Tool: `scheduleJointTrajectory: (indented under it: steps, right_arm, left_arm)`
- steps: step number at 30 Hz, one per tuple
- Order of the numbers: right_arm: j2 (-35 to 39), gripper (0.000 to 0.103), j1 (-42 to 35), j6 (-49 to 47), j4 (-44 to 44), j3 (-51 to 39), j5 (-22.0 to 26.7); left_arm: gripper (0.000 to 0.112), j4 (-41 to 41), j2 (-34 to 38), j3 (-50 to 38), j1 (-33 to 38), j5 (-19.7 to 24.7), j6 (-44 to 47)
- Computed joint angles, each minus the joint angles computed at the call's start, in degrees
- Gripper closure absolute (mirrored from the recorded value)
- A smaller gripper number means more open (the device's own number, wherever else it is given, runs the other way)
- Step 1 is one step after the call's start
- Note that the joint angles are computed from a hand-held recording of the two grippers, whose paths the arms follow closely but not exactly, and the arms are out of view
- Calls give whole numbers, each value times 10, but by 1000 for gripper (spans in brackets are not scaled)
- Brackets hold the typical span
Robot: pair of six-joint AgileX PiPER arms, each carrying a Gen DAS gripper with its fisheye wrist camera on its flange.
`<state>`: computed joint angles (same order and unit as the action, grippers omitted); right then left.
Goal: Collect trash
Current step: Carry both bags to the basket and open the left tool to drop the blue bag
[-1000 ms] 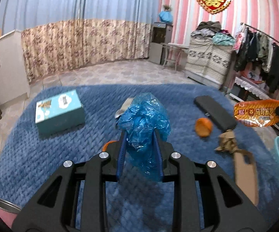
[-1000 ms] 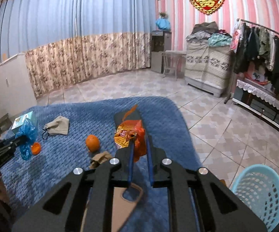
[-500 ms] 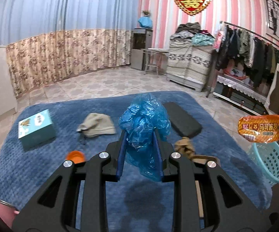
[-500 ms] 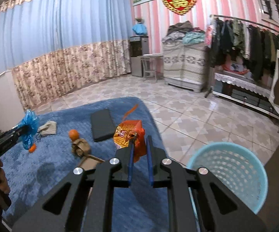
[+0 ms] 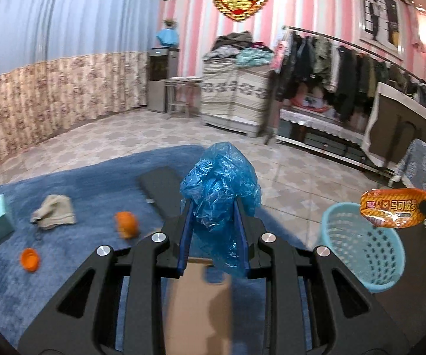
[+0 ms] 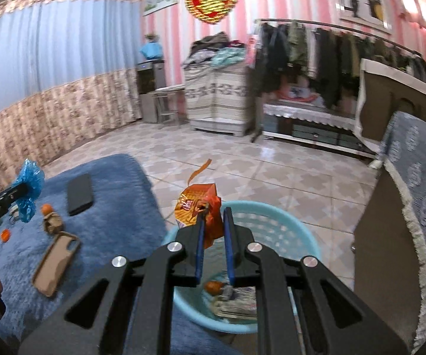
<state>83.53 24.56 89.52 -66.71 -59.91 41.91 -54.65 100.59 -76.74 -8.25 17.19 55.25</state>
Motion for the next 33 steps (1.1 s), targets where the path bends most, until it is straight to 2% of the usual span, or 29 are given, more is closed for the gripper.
scheduleJointTrajectory:
  steps: [7, 10, 16, 19, 26, 30, 33]
  right_arm:
    - [-42, 91, -38, 37, -13, 68, -3]
    - [-52, 91, -55, 50, -17, 88, -11]
    - [-66, 91, -80, 63, -27, 116, -18]
    - [-70, 91, -97, 73, -32, 129, -29]
    - [-68, 91, -127, 91, -39, 145, -49]
    - [-56, 91, -128, 97, -44, 148, -49]
    - [-54, 91, -133, 100, -43, 153, -55]
  left_arm:
    - [87, -5, 4, 16, -86, -28, 1]
    - [87, -2, 15, 8, -116, -25, -11]
    - [87, 64, 48, -31, -165, -33, -72]
    - [87, 122, 68, -59, -192, -37, -123]
    - [87, 171, 108, -101, -244, -33, -154]
    - [87, 184, 150, -151, -261, -8, -160]
    - [86, 224, 190, -208, -265, 28, -204]
